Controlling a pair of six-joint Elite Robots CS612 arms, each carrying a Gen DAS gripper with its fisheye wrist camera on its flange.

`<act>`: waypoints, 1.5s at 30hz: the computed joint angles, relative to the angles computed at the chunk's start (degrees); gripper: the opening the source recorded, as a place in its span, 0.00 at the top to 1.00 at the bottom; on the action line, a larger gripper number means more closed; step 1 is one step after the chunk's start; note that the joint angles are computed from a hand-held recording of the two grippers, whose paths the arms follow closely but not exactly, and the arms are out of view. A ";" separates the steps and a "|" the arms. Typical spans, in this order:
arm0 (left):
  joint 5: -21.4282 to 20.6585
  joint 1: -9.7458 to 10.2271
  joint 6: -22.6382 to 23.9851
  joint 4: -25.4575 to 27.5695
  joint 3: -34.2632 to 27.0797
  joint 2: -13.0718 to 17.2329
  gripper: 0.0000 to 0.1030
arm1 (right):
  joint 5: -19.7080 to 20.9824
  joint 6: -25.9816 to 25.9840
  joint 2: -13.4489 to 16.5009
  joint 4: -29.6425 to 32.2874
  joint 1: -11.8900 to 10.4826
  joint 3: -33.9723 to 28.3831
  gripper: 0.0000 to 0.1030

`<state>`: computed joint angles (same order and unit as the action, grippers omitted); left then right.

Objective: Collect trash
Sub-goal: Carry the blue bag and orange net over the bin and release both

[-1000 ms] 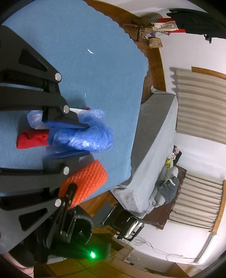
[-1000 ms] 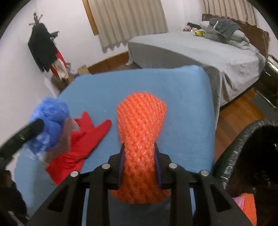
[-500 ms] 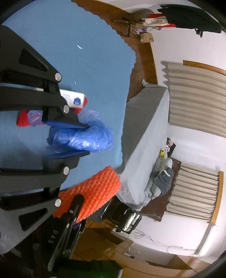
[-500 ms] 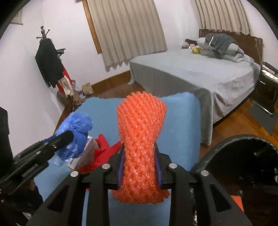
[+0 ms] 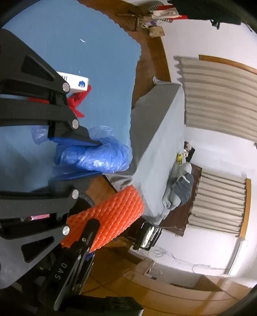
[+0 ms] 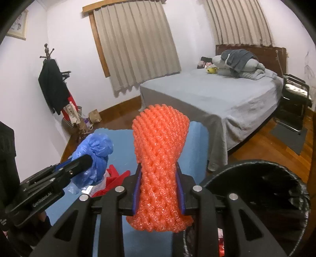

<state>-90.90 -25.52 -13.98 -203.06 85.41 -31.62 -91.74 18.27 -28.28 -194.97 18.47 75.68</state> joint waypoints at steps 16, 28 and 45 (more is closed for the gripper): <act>-3.10 -3.31 4.54 -1.20 0.71 -1.12 0.77 | -5.25 2.20 -3.66 -5.77 -1.76 8.42 0.71; -6.82 -5.13 7.08 -0.46 -0.70 -0.25 0.77 | -8.93 4.14 -5.25 -7.82 -3.07 13.37 0.71; -12.26 -6.91 10.42 3.58 -4.57 2.39 0.77 | -12.83 8.25 -6.20 -7.81 -5.18 18.20 0.71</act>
<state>-103.16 -32.43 -3.56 -199.48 80.85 -29.23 -104.58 26.52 -34.49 -202.78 13.29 93.88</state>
